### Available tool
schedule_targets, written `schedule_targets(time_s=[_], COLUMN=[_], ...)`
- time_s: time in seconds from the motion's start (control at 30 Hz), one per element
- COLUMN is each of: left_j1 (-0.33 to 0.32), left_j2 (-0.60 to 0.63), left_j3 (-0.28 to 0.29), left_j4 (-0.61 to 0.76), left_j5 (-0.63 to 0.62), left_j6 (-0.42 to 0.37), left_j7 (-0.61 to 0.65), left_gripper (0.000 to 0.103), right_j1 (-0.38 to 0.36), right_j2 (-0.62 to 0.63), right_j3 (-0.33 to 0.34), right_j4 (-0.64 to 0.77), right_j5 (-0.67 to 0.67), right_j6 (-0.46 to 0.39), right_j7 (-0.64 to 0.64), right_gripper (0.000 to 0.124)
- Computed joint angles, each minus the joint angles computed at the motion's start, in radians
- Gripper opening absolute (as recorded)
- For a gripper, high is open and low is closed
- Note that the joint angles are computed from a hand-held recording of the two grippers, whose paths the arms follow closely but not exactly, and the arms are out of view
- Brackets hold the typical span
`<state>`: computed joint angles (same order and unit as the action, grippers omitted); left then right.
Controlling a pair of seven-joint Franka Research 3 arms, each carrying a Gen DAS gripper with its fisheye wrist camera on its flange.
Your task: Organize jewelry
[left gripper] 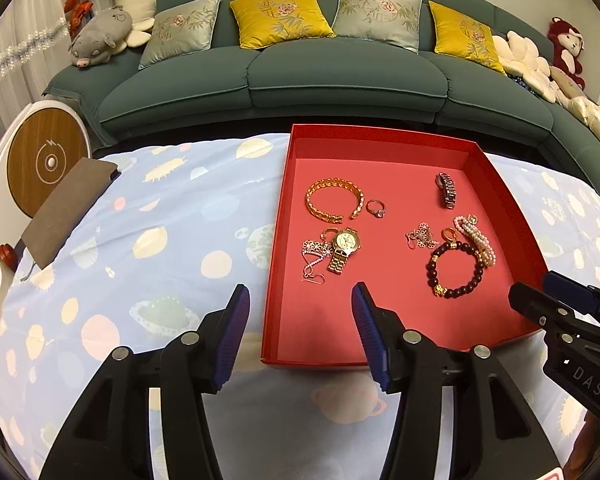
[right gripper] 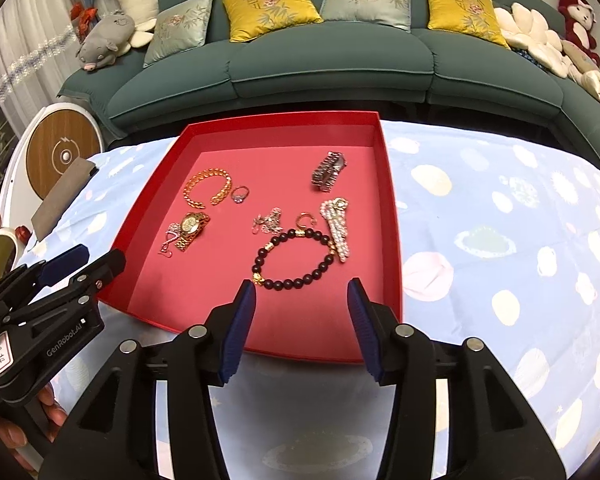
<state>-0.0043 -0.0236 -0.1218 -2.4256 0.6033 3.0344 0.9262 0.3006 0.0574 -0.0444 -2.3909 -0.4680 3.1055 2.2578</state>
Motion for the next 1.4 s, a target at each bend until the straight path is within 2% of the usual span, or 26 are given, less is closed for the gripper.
schedule_targets(time_s=[0.1,0.2,0.7,0.97,1.17,1.4], left_j1=[0.005,0.013,0.015,0.008,0.009,0.012], left_j2=[-0.009,-0.017,-0.04,-0.038,-0.045,-0.05], left_j3=[-0.003,-0.007,-0.029,-0.029,-0.031,-0.032], left_j4=[-0.006,-0.008,-0.006,0.0,-0.004,-0.006], left_j5=[0.044,0.104,0.222,0.245,0.261,0.282], left_j6=[0.003,0.002,-0.021,-0.029,-0.03,-0.029], left_j7=[-0.034,-0.087,-0.214,-0.241,-0.258,-0.279], left_gripper=[0.054,0.059,0.071,0.073,0.077,0.078], right_j1=[0.001,0.01,-0.09,-0.12,-0.127,-0.127], right_j2=[-0.004,-0.012,-0.059,-0.071,-0.074,-0.076], right_j3=[-0.007,-0.026,0.054,0.081,0.089,0.096], right_j4=[-0.007,-0.005,-0.014,-0.014,-0.015,-0.011], right_j5=[-0.014,-0.143,-0.381,-0.459,-0.476,-0.5], right_j6=[0.003,-0.005,-0.014,-0.03,-0.031,-0.037], right_j7=[0.027,0.138,0.337,0.405,0.422,0.446], right_gripper=[0.052,0.059,0.069,0.073,0.074,0.074])
